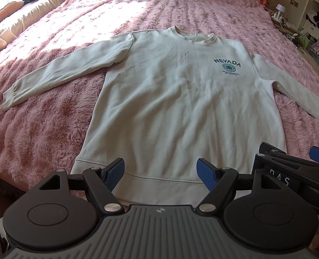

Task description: Fold small clothes

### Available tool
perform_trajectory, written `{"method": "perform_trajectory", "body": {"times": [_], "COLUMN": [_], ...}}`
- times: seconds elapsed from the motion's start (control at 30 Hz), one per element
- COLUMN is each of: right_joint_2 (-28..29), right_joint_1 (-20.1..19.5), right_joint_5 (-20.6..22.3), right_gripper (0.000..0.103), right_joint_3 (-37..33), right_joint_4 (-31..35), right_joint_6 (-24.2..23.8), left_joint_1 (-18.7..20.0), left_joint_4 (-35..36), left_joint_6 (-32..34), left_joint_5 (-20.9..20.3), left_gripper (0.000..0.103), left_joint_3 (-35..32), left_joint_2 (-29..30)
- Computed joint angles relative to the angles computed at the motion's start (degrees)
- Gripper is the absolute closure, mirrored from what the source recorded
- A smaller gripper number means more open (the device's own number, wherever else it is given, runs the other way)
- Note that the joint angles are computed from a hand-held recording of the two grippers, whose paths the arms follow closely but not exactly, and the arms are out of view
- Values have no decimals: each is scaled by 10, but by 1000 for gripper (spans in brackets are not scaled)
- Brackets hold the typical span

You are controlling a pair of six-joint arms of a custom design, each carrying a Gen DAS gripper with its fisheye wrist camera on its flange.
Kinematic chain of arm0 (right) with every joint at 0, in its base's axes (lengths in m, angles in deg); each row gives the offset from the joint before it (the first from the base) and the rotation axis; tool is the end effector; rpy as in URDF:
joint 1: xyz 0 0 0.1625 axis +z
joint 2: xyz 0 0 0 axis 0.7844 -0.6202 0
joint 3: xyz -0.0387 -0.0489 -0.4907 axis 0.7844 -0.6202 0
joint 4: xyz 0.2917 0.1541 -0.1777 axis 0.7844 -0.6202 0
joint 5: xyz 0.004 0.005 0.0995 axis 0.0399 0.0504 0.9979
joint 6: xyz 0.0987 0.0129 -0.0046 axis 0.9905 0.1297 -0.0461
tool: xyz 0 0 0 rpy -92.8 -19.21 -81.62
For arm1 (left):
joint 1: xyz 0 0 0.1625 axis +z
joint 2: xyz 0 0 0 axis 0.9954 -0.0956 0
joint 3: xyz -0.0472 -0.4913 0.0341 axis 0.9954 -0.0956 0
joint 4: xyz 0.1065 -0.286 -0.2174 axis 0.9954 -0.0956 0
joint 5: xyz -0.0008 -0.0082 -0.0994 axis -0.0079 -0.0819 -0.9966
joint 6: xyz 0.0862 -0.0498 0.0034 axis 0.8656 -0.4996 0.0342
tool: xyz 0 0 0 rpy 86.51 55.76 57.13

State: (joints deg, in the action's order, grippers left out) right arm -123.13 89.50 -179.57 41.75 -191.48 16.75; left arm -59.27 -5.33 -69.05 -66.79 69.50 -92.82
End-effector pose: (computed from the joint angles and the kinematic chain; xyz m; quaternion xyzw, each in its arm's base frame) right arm 0.5191 -0.3352 0.0977 0.3803 -0.8452 0.2086 0.3122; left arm -0.1639 -0.3063 0.4427 -0.2069 0.8013 -0.3763 0.4166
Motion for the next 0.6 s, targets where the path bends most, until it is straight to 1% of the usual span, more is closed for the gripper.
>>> {"method": "perform_trajectory", "body": {"times": [0.17, 0.23, 0.3, 0.37, 0.43, 0.5, 0.6], "right_joint_2": [3, 2, -1, -5, -8, -9, -11], "right_joint_1": [-3, -8, -16, -27, -34, -43, -58], "right_joint_5": [3, 8, 16, 36, 44, 50, 49], "right_gripper": [20, 20, 20, 20, 20, 20, 20], "right_joint_3": [-2, -4, -10, -8, -2, 6, 11], "right_joint_4": [0, 6, 26, 15, -9, -50, -104], "right_joint_6": [4, 17, 50, 49, 45, 35, 18], "left_joint_1": [8, 13, 18, 22, 29, 43, 76], "left_joint_4": [-16, -42, -78, -113, -169, -239, -367], "left_joint_6": [13, 32, 60, 86, 127, 182, 295], "left_joint_5": [7, 15, 28, 43, 63, 82, 97], "left_gripper": [14, 14, 17, 17, 17, 17, 16], "left_joint_3": [1, 6, 16, 24, 37, 50, 65], "left_joint_2": [-4, -12, -23, -31, -41, -44, -34]}}
